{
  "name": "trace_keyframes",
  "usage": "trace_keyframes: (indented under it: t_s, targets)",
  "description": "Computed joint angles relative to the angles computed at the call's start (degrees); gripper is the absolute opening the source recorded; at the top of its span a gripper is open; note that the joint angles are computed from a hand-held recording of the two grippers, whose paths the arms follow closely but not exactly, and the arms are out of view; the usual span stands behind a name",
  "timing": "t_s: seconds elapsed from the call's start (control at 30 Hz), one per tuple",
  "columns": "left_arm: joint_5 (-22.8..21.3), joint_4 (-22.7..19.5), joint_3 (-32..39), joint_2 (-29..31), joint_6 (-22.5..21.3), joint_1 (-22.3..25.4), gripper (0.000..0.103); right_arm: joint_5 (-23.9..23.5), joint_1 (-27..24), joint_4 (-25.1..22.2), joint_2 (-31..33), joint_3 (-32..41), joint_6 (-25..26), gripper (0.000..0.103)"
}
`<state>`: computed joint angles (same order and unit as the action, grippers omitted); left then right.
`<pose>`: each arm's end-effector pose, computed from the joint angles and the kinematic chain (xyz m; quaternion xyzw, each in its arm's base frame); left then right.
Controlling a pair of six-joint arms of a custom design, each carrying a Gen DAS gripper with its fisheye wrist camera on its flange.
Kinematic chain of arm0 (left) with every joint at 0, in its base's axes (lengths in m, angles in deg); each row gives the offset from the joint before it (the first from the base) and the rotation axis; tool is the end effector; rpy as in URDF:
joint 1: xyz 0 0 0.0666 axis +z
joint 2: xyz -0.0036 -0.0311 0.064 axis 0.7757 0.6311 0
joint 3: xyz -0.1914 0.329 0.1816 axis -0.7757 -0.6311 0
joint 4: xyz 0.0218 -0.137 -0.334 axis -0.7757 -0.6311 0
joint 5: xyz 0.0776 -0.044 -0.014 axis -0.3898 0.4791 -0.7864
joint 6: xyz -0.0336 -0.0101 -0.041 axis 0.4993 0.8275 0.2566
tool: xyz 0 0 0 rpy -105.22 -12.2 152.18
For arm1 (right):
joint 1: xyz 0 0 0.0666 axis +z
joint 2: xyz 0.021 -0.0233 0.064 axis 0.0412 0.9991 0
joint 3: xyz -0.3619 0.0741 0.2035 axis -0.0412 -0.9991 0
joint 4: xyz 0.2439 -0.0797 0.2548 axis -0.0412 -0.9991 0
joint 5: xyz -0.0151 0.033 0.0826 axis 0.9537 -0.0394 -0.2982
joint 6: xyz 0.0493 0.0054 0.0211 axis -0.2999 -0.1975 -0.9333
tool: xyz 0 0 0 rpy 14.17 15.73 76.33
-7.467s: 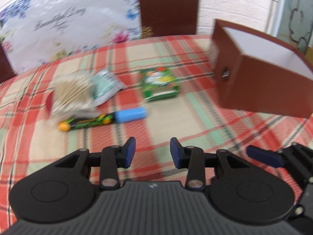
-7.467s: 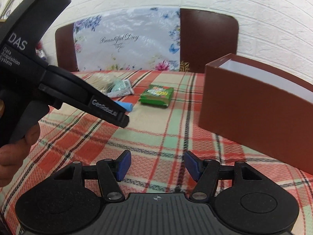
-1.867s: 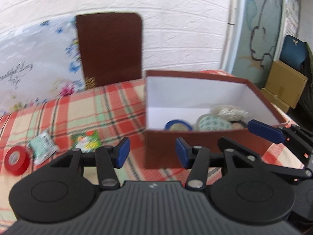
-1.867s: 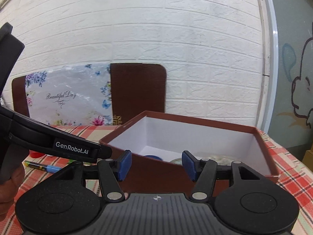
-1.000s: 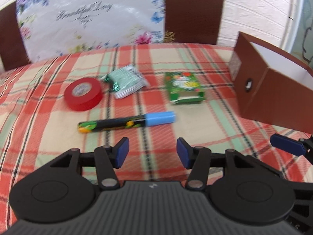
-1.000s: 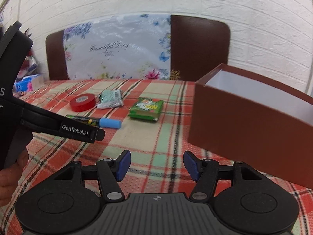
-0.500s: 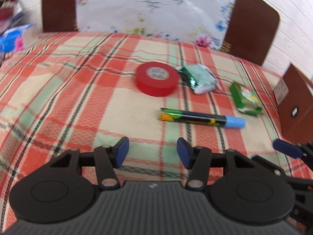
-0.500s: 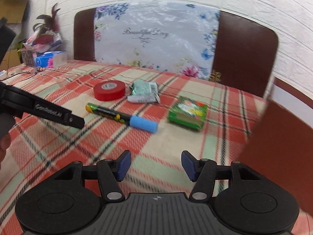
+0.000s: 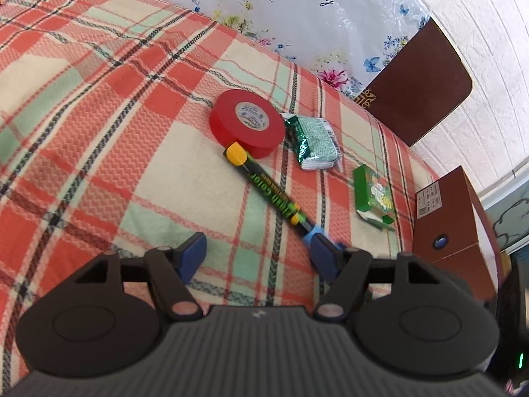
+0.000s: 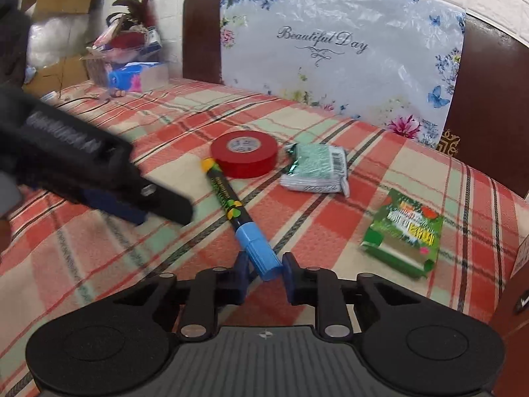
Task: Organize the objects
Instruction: 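Grasp the green marker with blue cap with the right gripper, then carry the marker into the brown box and open the right gripper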
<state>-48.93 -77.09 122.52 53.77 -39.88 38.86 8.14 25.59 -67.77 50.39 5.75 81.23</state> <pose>0.3649 -0.0884 0.4535 -0.0688 0.9181 -0.2488 0.3008 0.3530 0.1536 0.4789 -0.2452 0.8711 0.0932 0.4151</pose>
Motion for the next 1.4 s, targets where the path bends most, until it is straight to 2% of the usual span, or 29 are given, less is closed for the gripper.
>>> trace_keyframes:
  t_s: [0.07,0.17,0.23,0.3,0.47,0.63,0.83,1.03,1.23,1.4]
  targets:
    - [-0.06,0.3,0.29,0.39,0.15,-0.1,0.074,-1.18,0.76,-0.07,-1.25,-1.09,-2.94,0.017]
    - [-0.96,0.9,0.37,0.71,0.28,-0.72,0.069,-6.47,0.38,0.03,-3.04,-2.46,-11.13,0.015]
    - [0.09,0.62,0.58,1.09,-0.61,-0.57,0.038,-11.23,-0.44,0.67,-4.15,-3.47,-16.99,0.014]
    - [2.0,0.13,0.61,1.42,-0.37,-0.13,0.029,-13.81,-0.44,1.11,-5.13,-4.19,-19.22,0.015]
    - [3.74,0.71,0.55,0.53,0.82,-0.62,0.024,-12.21,0.27,1.14,-6.58,-4.75,-19.06,0.015]
    - [3.65,0.98,4.83,0.57,0.73,-3.96,0.021,-9.55,-1.04,3.34,-9.98,-5.71,-18.62,0.015]
    - [1.3,1.0,14.95,4.58,-2.82,-13.27,0.019,-1.9,-5.46,6.63,-14.52,-5.87,-19.56,0.015]
    - [-1.04,-0.66,25.1,11.75,-7.72,-22.56,0.019,2.94,-13.75,8.71,-18.86,-6.96,-19.58,0.015]
    - [-3.68,-6.01,34.55,19.98,-11.9,-27.71,0.019,-2.93,-25.4,7.64,-17.87,-6.56,-23.15,0.016]
    - [-6.92,-9.74,40.29,25.24,-14.24,-29.17,0.02,-7.88,-30.13,8.17,-14.28,-5.63,-23.77,0.019]
